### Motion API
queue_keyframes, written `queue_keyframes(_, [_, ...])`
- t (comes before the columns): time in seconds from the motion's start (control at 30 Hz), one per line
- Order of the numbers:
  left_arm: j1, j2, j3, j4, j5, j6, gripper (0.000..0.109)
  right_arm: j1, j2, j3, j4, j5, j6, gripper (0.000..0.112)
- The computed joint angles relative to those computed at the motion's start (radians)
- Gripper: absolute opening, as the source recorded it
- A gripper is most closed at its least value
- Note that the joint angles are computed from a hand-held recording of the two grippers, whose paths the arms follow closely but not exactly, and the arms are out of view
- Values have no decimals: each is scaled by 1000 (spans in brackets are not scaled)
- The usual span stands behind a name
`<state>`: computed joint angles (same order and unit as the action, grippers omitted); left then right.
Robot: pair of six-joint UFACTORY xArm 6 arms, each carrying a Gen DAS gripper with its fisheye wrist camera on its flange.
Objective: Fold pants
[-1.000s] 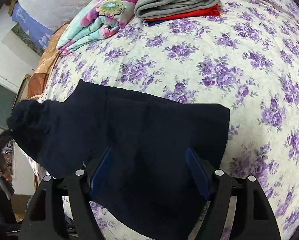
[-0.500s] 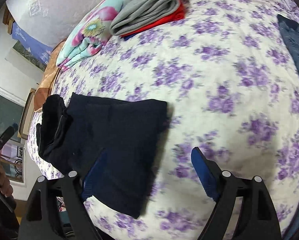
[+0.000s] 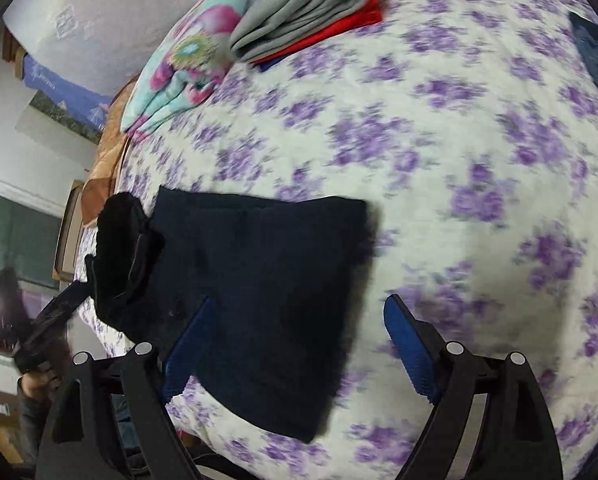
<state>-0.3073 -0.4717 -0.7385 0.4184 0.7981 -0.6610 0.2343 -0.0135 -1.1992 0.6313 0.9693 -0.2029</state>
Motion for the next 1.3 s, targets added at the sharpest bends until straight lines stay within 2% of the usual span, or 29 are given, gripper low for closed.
queue_keyframes(0.27, [0, 241, -100, 53, 20, 47, 94, 23, 8, 26, -36, 22, 87, 87])
queue_keyframes(0.33, [-3, 300, -138, 95, 54, 33, 83, 16, -4, 45, -46, 16, 111, 87])
queue_keyframes(0.4, [13, 313, -153, 66, 44, 51, 73, 7, -18, 62, -52, 7, 123, 87])
queue_keyframes(0.5, [43, 310, -166, 4, 40, 131, 45, -7, -36, 86, -57, -3, 138, 87])
queue_keyframes(0.63, [117, 217, -137, -244, -11, 270, 28, -20, -36, 92, -49, -9, 137, 87])
queue_keyframes(0.7, [133, 155, -116, -314, -36, 313, 24, -20, -29, 87, -37, -8, 123, 87])
queue_keyframes(0.8, [137, 87, -112, -433, -22, 378, 23, -16, -13, 70, -14, -3, 93, 87])
queue_keyframes(0.97, [20, -2, -120, -523, -36, 475, 23, -5, 4, 45, 23, 16, 36, 87])
queue_keyframes(1.07, [-44, 47, -144, -638, -48, 535, 23, -8, 1, 45, 35, 24, 18, 87])
queue_keyframes(1.13, [-116, 107, -163, -617, -41, 524, 24, -15, -10, 52, 40, 30, 4, 87])
queue_keyframes(1.17, [-152, 146, -169, -597, -46, 513, 28, -22, -17, 59, 41, 35, -3, 87])
queue_keyframes(1.23, [-196, 208, -162, -622, -71, 511, 55, -36, -30, 73, 39, 43, -6, 87])
queue_keyframes(1.3, [-210, 264, -185, -735, -33, 572, 57, -49, -38, 84, 37, 51, 1, 87])
